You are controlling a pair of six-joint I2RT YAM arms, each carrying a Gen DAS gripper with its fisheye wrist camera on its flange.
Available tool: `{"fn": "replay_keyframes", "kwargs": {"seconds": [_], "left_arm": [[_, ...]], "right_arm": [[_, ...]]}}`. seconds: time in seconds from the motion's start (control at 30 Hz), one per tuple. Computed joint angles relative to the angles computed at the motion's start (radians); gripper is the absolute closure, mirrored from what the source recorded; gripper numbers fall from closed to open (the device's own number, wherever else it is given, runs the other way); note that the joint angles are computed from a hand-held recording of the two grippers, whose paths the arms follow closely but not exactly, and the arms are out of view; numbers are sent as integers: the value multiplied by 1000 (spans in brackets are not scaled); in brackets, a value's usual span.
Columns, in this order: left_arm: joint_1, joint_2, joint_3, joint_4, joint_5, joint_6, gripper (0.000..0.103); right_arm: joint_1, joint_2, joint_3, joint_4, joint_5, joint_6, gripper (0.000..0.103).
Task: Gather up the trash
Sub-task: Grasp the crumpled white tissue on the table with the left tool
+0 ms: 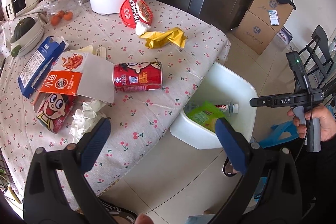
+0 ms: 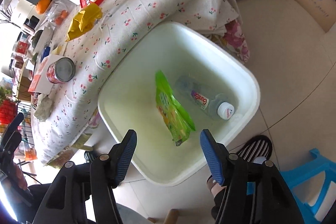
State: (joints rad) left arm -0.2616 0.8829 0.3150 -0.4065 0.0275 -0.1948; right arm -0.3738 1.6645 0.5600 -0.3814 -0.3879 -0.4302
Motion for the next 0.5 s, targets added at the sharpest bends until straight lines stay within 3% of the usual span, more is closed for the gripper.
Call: {"fn": "replay_keyframes", "kwargs": {"seconds": [0.2, 0.33, 0.5], "left_arm": [[109, -43, 9, -42, 16, 60, 4], [254, -43, 23, -68, 62, 158, 3], [473, 83, 64, -64, 157, 293, 3]], "right_arm": [[68, -171, -54, 23, 35, 14, 29], [171, -266, -98, 52, 65, 47, 26], [353, -331, -108, 84, 155, 115, 23]]}}
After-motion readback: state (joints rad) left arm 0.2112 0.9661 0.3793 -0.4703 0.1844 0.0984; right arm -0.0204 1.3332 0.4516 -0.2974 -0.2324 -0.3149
